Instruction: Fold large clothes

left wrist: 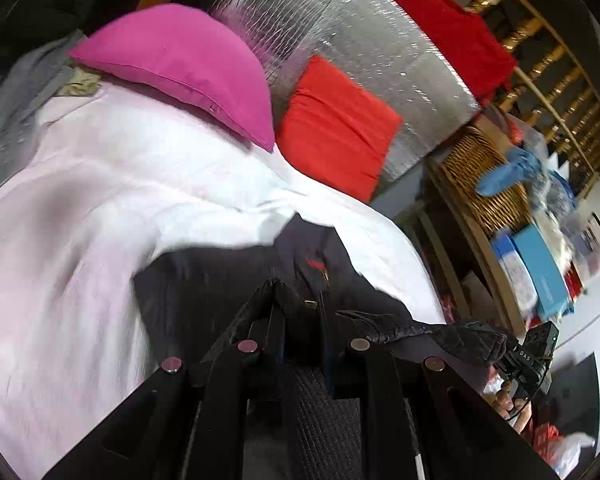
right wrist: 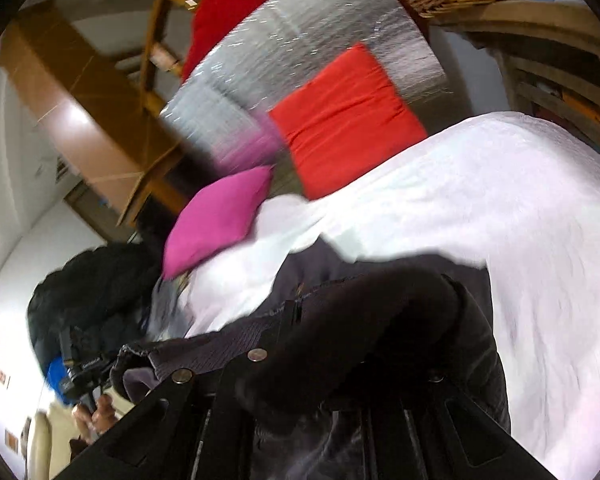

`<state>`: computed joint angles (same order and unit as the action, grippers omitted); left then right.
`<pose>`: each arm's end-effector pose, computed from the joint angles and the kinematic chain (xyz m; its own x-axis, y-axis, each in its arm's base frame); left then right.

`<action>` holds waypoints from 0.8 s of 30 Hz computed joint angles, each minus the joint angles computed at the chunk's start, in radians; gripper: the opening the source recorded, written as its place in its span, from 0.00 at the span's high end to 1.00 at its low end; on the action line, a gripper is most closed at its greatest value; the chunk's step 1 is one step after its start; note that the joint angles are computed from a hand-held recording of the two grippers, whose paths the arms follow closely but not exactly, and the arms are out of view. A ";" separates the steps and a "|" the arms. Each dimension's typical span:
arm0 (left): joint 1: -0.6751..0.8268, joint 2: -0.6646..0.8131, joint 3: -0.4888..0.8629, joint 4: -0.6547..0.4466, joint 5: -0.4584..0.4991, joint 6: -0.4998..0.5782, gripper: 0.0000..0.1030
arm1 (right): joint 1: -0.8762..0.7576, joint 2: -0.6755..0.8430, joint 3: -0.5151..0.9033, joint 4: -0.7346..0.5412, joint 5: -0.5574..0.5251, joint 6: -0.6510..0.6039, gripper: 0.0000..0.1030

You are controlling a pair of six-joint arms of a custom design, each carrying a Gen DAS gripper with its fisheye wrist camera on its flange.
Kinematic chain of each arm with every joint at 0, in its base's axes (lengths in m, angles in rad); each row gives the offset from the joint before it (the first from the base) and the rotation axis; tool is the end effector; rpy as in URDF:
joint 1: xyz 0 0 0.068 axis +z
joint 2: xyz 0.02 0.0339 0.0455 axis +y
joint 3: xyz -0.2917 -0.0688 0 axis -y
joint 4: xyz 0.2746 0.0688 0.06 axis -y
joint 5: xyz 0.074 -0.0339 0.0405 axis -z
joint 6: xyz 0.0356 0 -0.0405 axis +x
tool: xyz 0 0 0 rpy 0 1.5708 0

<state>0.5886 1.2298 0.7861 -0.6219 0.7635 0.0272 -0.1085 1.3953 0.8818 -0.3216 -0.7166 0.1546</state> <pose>0.2170 0.1153 0.2375 -0.7309 -0.4643 -0.5003 -0.1029 0.7996 -0.5917 0.3061 -0.0098 0.2433 -0.7831 0.2021 -0.5881 -0.2388 0.7755 0.5845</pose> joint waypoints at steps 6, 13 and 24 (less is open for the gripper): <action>-0.087 0.395 0.121 0.263 -0.085 -0.156 0.86 | 0.077 0.442 0.235 0.229 0.083 0.172 0.91; -0.056 0.574 0.173 0.380 -0.078 -0.202 0.85 | 0.157 0.775 0.492 0.321 0.140 0.302 0.90; 0.097 0.267 -0.126 0.545 -0.062 -0.275 0.38 | 0.044 0.637 0.292 0.538 -0.106 0.477 0.00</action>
